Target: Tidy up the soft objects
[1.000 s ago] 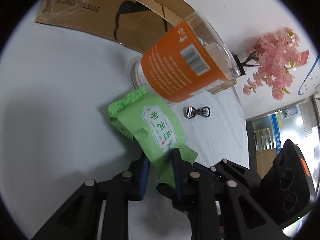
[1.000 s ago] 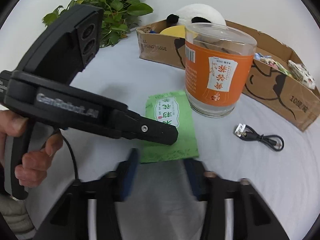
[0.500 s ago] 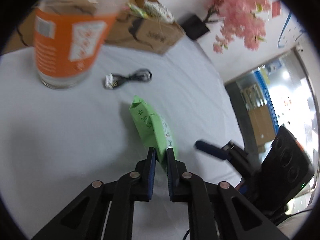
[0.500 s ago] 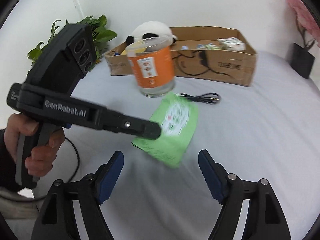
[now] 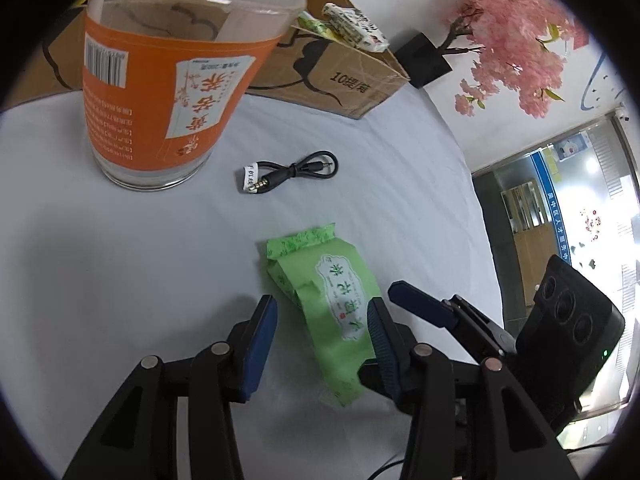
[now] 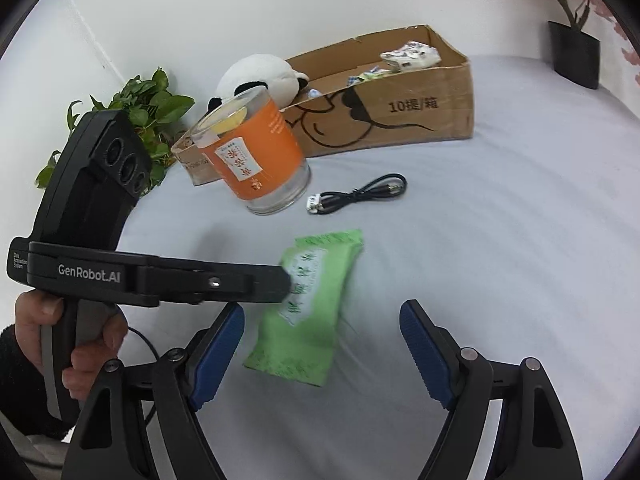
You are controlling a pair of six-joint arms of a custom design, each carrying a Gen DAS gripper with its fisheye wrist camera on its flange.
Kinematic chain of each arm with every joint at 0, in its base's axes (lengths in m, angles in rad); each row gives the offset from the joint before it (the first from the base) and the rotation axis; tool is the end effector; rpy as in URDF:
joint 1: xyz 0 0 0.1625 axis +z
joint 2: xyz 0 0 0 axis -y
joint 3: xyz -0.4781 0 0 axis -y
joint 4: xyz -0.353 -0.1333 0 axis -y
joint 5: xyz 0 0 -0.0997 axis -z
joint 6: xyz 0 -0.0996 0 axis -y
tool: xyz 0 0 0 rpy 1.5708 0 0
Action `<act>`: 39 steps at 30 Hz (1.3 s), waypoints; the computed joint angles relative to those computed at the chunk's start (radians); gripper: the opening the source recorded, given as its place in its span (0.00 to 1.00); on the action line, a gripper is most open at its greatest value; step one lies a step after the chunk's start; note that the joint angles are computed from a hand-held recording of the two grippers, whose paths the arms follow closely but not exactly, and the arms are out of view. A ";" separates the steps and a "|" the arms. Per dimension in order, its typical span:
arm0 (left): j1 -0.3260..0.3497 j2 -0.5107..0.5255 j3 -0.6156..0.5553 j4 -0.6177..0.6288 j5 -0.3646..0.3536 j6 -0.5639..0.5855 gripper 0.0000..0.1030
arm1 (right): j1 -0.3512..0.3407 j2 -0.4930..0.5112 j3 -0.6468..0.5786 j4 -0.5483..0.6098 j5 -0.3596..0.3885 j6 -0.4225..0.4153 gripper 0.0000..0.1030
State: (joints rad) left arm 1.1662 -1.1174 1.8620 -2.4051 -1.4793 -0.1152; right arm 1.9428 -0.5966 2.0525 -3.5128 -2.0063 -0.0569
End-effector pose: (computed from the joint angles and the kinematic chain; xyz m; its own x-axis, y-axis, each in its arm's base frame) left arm -0.0963 -0.5866 0.2632 -0.9576 0.2767 -0.0801 0.2839 0.9537 -0.0995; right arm 0.2909 -0.4944 0.0472 -0.8965 -0.1926 0.3990 -0.3730 0.8140 -0.4452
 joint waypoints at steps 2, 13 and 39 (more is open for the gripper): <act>0.009 0.014 -0.010 0.006 -0.017 0.001 0.34 | 0.004 0.018 -0.033 0.051 -0.019 0.024 0.65; -0.056 0.087 -0.042 -0.059 -0.007 0.124 0.21 | 0.013 0.039 -0.071 0.025 -0.154 0.015 0.41; -0.032 0.348 -0.573 -0.100 0.113 -0.156 0.36 | -0.108 0.131 -0.691 0.240 0.046 -0.459 0.46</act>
